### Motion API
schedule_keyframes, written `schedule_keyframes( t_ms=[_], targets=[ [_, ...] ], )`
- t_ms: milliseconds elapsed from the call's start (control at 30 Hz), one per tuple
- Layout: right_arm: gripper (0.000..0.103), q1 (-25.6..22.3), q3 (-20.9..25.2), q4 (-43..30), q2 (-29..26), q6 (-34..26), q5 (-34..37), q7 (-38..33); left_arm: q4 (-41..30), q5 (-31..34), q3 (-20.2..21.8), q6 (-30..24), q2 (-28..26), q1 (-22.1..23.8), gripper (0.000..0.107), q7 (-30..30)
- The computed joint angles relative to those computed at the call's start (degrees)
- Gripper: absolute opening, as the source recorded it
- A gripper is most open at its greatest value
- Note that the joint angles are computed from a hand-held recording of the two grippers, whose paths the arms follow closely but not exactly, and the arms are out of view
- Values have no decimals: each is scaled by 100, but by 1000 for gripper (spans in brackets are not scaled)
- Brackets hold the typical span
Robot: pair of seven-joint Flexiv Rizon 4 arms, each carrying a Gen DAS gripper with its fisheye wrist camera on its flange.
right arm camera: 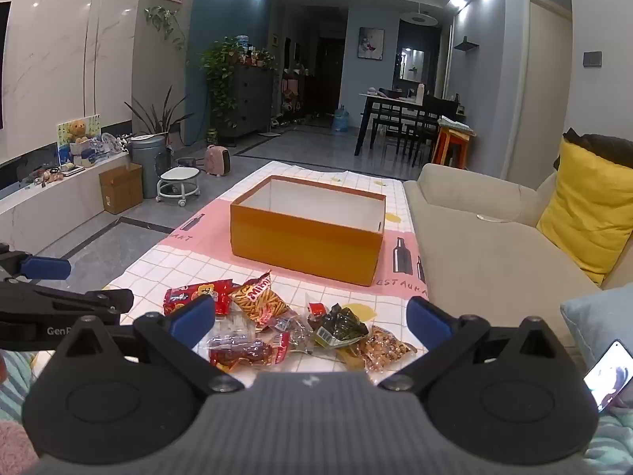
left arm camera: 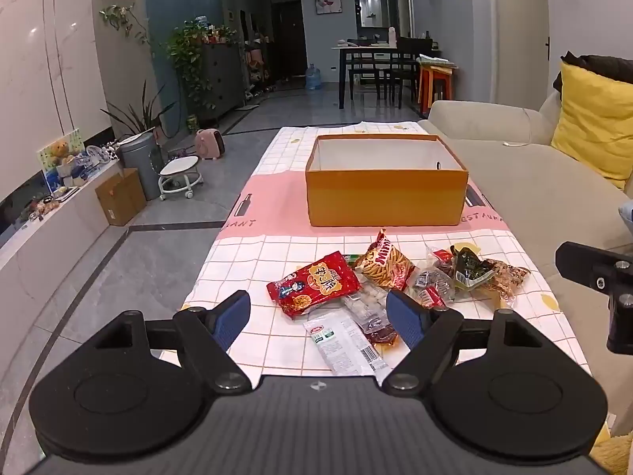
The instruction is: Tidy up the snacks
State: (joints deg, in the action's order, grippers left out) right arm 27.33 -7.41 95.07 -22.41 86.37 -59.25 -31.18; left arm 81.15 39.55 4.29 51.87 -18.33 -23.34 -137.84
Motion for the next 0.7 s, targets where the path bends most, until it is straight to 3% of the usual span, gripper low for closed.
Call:
schedule_keyframes(
  t_ms=[167, 700],
  targets=[
    [99, 28, -51, 1, 0, 12, -53, 40, -26, 206, 17, -108, 14, -70, 92, -15],
    [99, -15, -121, -7, 18, 126, -562, 451, -43, -50, -29, -173, -31, 7, 92, 48]
  ],
)
